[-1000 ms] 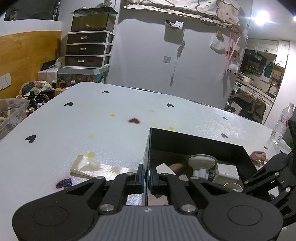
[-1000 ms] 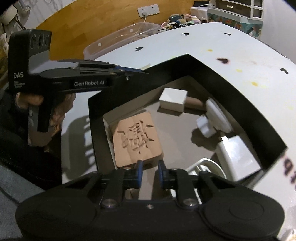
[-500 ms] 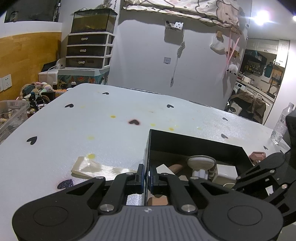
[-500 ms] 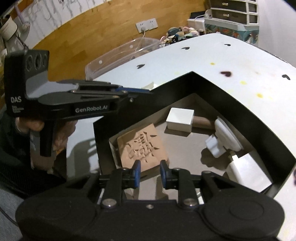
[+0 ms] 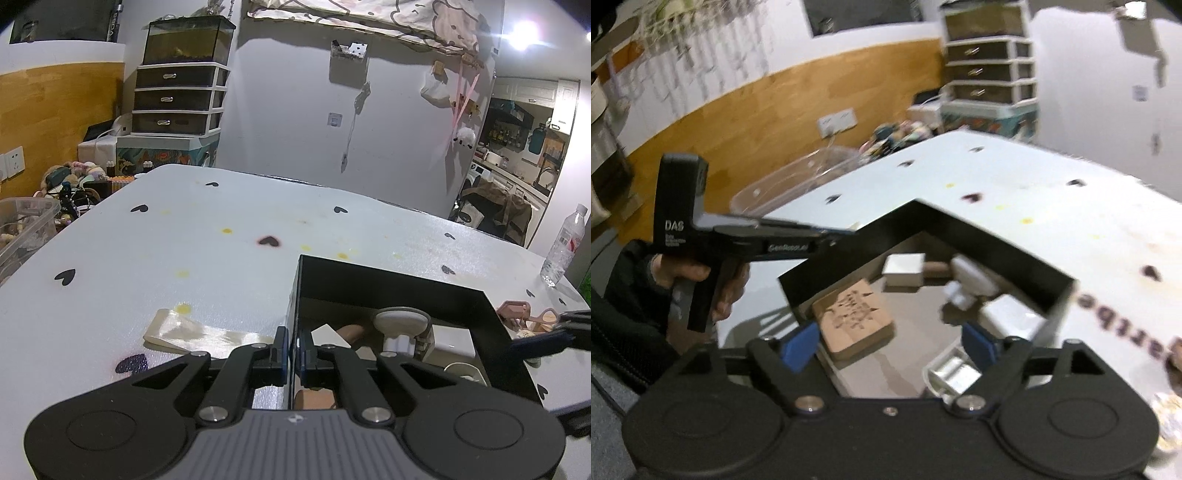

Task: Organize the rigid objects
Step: 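Grasp the round white-yellow tape measure with the right tool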

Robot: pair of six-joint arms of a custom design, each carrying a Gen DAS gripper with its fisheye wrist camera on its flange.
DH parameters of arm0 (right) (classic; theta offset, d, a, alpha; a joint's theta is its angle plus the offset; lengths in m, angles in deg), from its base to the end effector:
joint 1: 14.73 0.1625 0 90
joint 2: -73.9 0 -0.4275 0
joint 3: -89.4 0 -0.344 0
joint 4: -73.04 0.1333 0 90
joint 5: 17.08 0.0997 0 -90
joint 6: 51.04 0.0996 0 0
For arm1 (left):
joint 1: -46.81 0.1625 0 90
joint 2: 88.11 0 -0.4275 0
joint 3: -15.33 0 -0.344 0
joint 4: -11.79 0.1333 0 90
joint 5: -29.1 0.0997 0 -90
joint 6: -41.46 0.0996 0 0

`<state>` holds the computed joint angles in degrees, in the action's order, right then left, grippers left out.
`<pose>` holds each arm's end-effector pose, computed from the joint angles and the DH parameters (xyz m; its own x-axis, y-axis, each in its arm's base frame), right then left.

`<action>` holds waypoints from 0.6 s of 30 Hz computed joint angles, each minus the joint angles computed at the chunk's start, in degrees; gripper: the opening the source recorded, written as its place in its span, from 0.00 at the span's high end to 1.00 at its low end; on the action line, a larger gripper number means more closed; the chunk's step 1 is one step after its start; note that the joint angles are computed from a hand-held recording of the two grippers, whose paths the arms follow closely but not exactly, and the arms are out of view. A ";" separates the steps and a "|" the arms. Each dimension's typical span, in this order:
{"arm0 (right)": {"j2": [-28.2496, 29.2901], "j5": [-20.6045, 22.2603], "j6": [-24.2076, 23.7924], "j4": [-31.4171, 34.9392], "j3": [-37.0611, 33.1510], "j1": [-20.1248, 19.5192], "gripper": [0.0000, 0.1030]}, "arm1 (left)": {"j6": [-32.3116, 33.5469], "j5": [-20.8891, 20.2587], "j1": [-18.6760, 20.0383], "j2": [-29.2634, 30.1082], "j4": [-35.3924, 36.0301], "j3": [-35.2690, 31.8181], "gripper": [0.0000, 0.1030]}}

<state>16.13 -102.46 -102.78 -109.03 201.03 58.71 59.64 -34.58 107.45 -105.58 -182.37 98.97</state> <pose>-0.0272 -0.5872 0.2300 -0.7763 -0.4450 0.4465 -0.6227 0.6520 -0.4327 -0.1789 -0.6799 -0.0328 -0.7488 0.4059 -0.5240 0.6526 0.5897 -0.4758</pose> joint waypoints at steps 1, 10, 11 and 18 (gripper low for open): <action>-0.15 0.15 0.54 -2.40 0.99 -0.29 0.11 | 0.00 0.00 0.00 0.00 0.00 0.00 0.95; 2.03 -3.63 10.41 -28.44 6.39 -3.99 0.01 | 0.28 1.16 -0.46 0.42 -0.20 -0.01 0.95; 2.58 -4.91 11.95 -30.76 6.28 -4.49 0.01 | 0.42 1.29 -0.51 0.47 -0.25 -0.01 0.95; 5.63 -14.83 20.79 -36.84 3.29 -6.32 0.05 | 0.35 1.62 -0.56 0.71 0.11 -0.27 0.95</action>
<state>21.76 -117.28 -81.99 -145.87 204.32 52.39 60.00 -32.96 106.89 -104.86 -182.26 98.70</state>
